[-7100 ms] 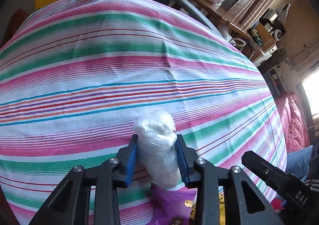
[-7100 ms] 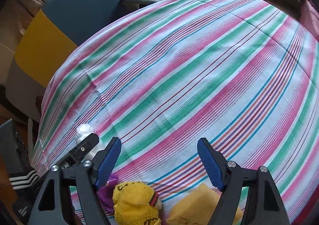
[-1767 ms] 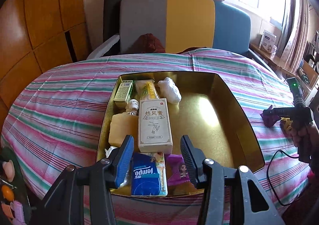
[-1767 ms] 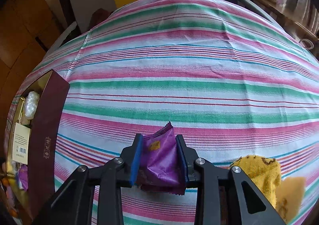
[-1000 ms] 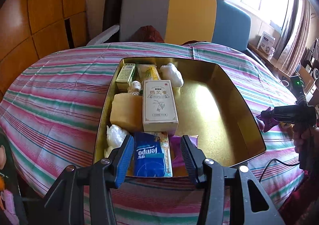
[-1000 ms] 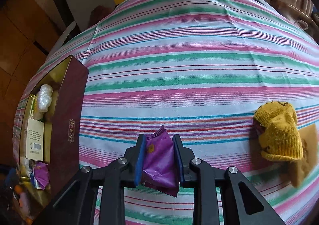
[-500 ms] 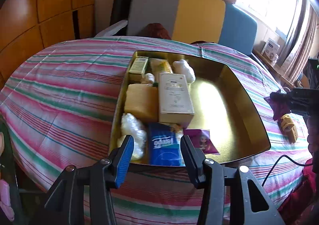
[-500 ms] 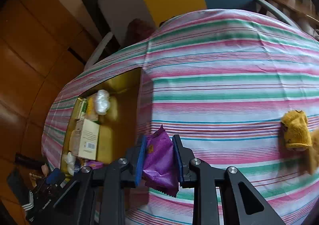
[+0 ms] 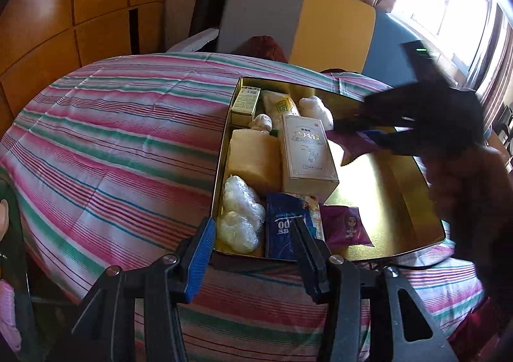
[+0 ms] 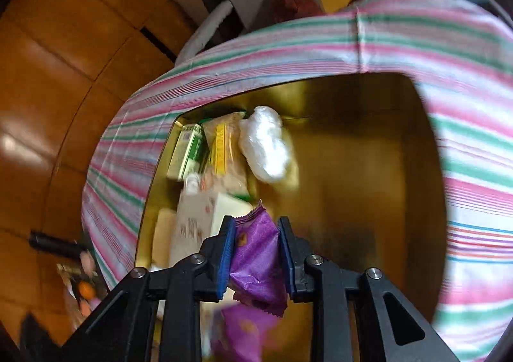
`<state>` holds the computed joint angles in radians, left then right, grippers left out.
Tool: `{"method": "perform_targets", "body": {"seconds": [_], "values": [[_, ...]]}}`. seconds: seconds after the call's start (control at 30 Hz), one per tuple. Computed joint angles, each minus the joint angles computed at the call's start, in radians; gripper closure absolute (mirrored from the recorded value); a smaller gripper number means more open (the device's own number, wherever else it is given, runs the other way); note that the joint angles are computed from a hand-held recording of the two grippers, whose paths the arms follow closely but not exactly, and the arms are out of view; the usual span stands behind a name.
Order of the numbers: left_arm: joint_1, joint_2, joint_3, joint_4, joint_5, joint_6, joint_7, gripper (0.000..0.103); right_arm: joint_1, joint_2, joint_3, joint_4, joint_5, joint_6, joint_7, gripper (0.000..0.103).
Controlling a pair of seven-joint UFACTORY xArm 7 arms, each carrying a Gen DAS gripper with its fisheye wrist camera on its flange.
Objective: Organize objects
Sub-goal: 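Carry the purple wrapper over the tin with the right gripper and release it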
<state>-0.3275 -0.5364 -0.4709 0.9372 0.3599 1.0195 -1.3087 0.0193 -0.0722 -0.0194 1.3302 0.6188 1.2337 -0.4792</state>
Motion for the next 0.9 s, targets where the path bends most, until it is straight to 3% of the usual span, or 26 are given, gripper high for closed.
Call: {"method": "perform_targets", "body": {"seconds": [0.13, 0.3, 0.53, 0.9], "values": [[0.002, -0.004, 0.002, -0.006, 0.004, 0.002, 0.001, 0.054, 0.021, 0.042, 0.03, 0.004, -0.031, -0.05, 0.05, 0.072], [0.005, -0.003, 0.0, -0.004, 0.007, 0.008, -0.006, 0.054, 0.022, 0.001, 0.024, -0.034, -0.026, -0.077, 0.017, 0.065], [0.004, 0.005, -0.012, 0.013, 0.024, 0.017, -0.007, 0.054, 0.01, -0.086, -0.019, -0.082, -0.008, -0.058, -0.087, 0.045], [-0.007, 0.041, -0.033, 0.064, 0.057, 0.033, -0.004, 0.054, -0.005, -0.257, -0.09, -0.191, -0.107, -0.098, -0.251, 0.03]]}}
